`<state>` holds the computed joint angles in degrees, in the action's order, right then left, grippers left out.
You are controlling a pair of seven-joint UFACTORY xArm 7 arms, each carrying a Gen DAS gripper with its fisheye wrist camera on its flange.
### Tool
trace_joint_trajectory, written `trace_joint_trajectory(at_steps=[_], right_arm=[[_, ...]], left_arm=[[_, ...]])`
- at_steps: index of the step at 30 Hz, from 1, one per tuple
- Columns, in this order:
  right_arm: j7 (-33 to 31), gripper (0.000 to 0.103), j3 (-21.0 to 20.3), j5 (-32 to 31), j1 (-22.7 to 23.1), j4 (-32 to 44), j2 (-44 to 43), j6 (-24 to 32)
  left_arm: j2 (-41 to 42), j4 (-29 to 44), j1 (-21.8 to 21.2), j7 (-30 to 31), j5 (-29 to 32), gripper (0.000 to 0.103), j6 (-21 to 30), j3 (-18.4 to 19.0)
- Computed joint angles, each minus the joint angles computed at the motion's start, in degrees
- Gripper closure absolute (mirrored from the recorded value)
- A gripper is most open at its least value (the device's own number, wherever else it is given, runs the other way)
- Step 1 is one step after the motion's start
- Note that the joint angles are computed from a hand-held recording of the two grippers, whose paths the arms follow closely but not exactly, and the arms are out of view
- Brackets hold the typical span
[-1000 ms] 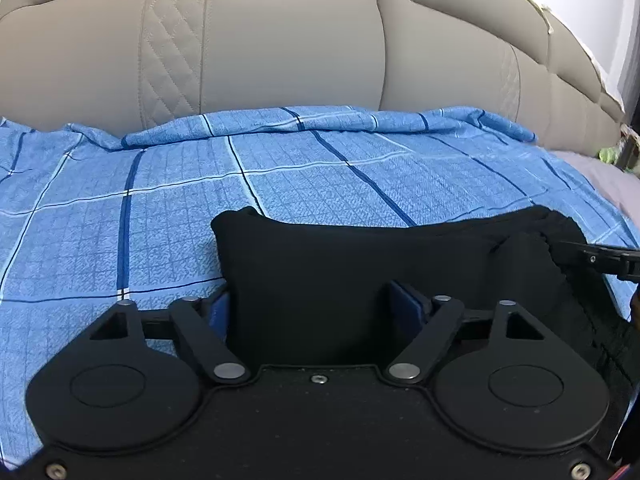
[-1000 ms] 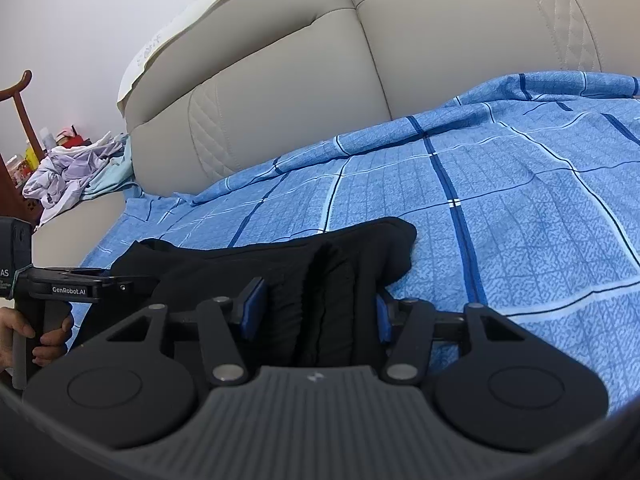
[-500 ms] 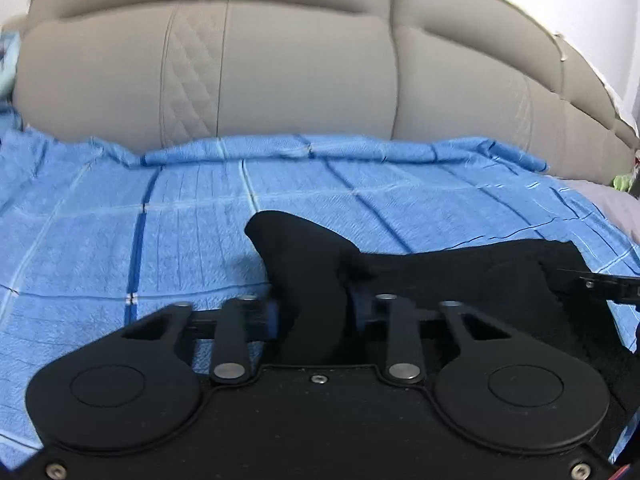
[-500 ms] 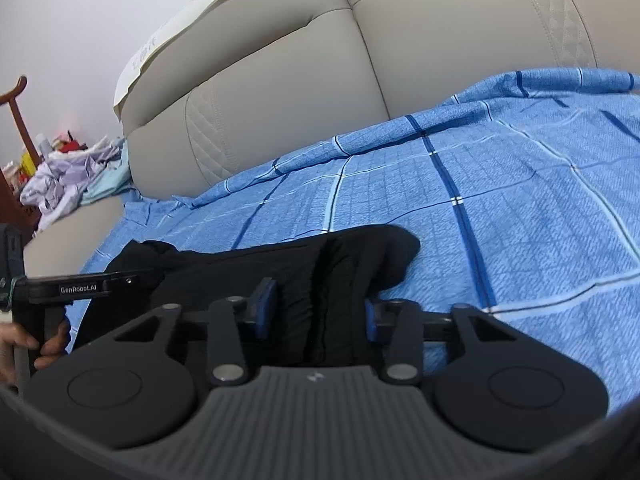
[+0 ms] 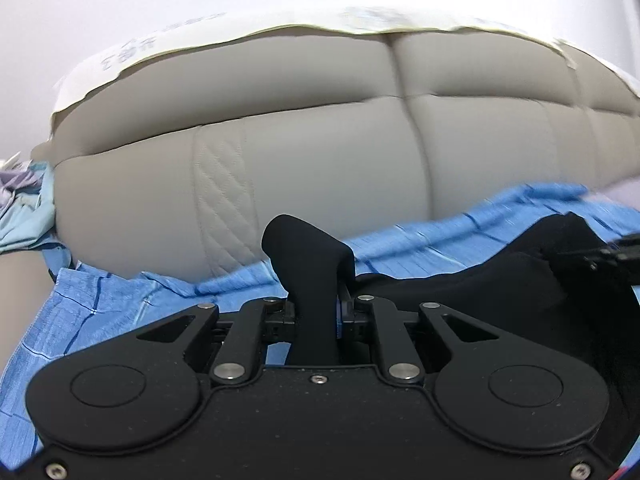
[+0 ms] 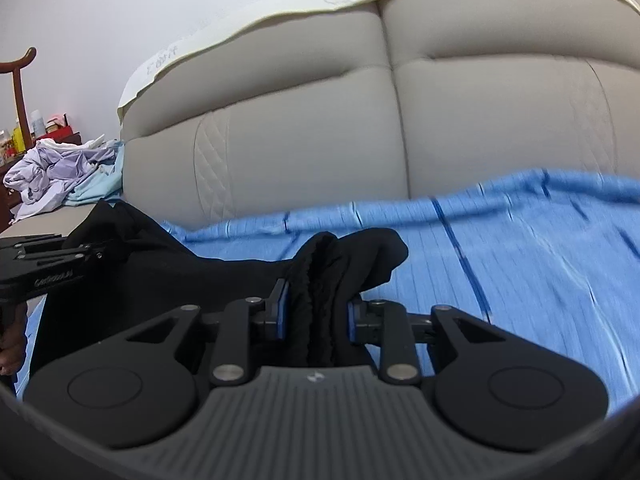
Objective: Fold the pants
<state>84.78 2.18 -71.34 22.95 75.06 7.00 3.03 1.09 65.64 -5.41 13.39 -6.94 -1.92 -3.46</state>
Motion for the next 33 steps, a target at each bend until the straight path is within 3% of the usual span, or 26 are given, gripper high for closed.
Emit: trace_joint_trajectory(at_steps=[1,7,9,12,15,16,18,19,20,21,23,26,30,33], right_arm=[[-3.54,0.073,1.88,2.15,-1.43,2.06,1.65,0.95],[-25.02,0.073,4.38,21.36,-2.05,15.03,13.92,5.71],[-29.07,0.072,5.02,25.28,-2.03,18.14,17.18,7.88],[-30.64,0.067,3.15,27.78,-0.35,19.42,19.15,8.75],[-29.97,0.055,0.81,30.66,0.78,18.11,19.05,6.74],[-29.03,0.039,-0.63,31.15,1.78,17.77,18.91,6.74],[-27.59,0.027,-2.88,32.62,3.17,16.17,18.01,5.82],[-26.73,0.021,-4.28,32.90,4.16,14.88,17.11,5.25],[-25.51,0.017,-6.35,32.39,5.86,13.65,16.05,5.34],[-24.44,0.016,-8.75,31.16,7.96,12.42,14.91,5.88],[-20.90,0.013,-13.09,25.66,12.27,10.68,12.63,9.33],[-12.20,0.012,-15.39,15.61,16.30,8.36,8.54,17.13],[1.36,0.010,-14.85,3.63,18.29,3.00,1.93,19.62],[5.92,0.009,-12.09,-2.65,18.61,0.07,-1.30,20.80]], left_arm=[[2.32,3.15,-0.04,-1.69,1.24,0.088,1.49,0.70],[16.35,20.81,0.64,-10.35,3.55,0.083,13.99,2.77],[19.09,22.60,-1.30,-14.67,7.98,0.077,14.75,5.61],[21.27,23.57,-1.03,-17.12,10.13,0.069,14.96,5.88],[21.94,24.77,0.82,-17.47,8.74,0.058,16.34,4.11],[22.09,25.30,1.01,-17.81,8.69,0.055,17.36,4.07],[20.67,24.40,0.09,-20.07,10.30,0.033,19.34,5.49],[20.03,24.24,0.19,-20.46,10.71,0.027,20.47,5.50],[19.14,23.52,0.48,-20.52,10.91,0.018,21.31,5.29],[18.07,22.59,0.58,-20.69,11.34,0.017,22.03,5.24],[15.60,20.10,0.42,-22.07,12.80,0.017,23.01,5.65],[10.86,14.87,0.83,-23.47,13.70,0.017,23.17,5.21],[3.72,6.93,1.19,-24.10,15.22,0.017,22.25,4.02],[-2.13,0.23,1.25,-26.79,17.94,0.016,20.32,3.07]])
